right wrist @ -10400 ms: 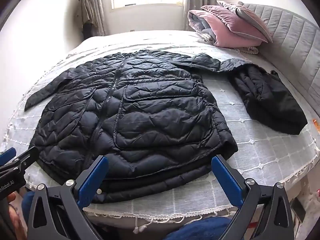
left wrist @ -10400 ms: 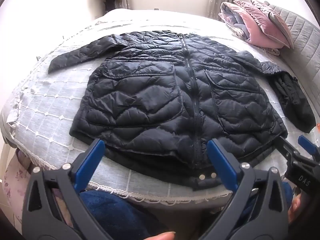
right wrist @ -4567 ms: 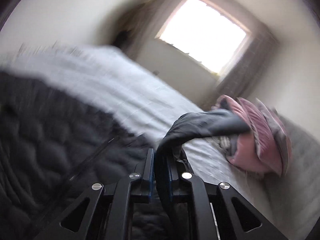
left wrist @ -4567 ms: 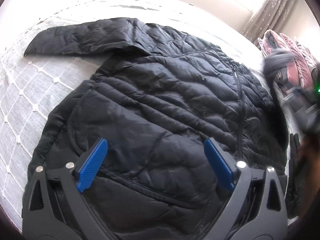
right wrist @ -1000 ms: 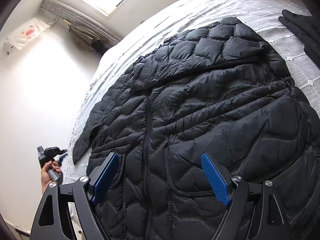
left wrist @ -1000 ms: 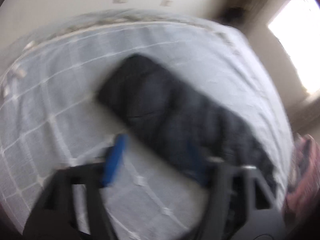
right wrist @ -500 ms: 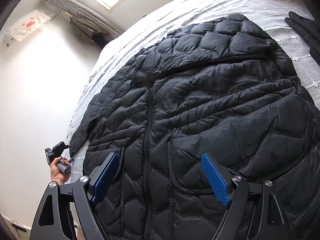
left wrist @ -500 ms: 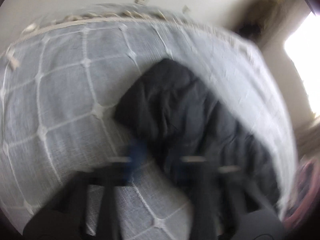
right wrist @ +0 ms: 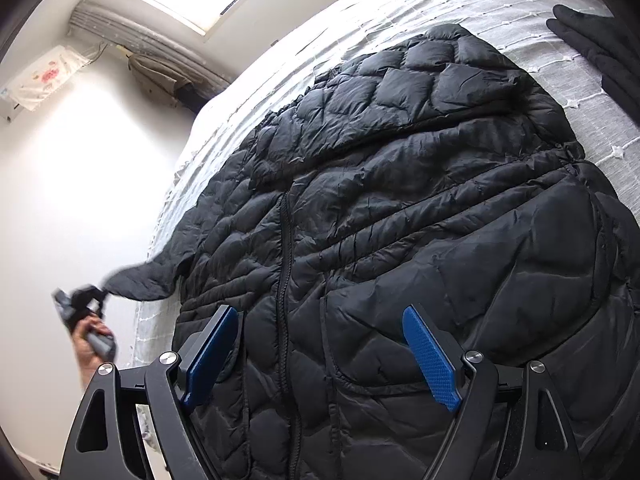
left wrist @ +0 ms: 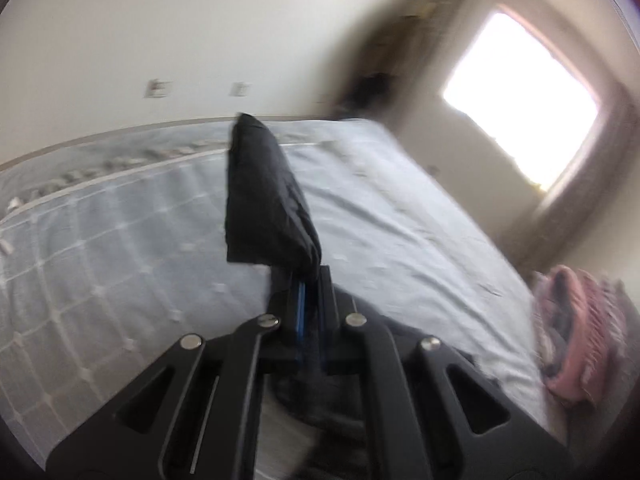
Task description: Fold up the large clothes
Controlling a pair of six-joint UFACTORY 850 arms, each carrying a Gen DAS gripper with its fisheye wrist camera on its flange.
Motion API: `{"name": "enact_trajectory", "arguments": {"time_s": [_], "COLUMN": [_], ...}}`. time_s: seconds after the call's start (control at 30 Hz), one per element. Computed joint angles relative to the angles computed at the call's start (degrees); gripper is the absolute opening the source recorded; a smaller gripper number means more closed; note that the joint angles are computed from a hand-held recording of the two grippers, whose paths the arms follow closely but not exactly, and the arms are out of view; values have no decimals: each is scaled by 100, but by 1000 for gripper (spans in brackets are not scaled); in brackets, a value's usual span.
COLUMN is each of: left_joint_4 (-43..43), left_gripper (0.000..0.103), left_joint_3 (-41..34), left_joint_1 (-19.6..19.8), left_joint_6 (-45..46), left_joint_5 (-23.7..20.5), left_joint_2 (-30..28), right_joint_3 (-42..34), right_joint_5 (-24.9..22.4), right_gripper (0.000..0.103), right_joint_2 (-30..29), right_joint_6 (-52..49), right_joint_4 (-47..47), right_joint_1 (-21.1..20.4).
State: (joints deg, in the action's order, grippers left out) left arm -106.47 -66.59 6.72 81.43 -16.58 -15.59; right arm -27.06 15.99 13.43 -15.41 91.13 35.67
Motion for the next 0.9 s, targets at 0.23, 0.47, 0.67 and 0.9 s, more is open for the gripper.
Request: {"name": "enact_trajectory", "arguments": {"time_s": [0.23,0.47,0.67,0.9], "left_joint_4": [96,533,1886,2471], "left_gripper": [6,6,12,30], "left_joint_3": [442,224,-471,-367], "left_joint_1": [-890,-2130,-2810,-3047], "left_joint_6": [274,198,-1365,-1871], "left_joint_5": [-1452,-2045,-1886,-1550], "left_joint_2": [652,93,-1090,-1228], "right_joint_3": [132,371,483,552], "right_joint_5": [46,-57,-74,-167], "right_gripper": [86,86,86,86], "right_joint_2": [140,386,528,615], "right_joint_6": [218,1422,1647,1973], "right_joint_4": [-23,-1036,-1125,-1416], "right_joint_1": [-44,-156,-197,-286]}}
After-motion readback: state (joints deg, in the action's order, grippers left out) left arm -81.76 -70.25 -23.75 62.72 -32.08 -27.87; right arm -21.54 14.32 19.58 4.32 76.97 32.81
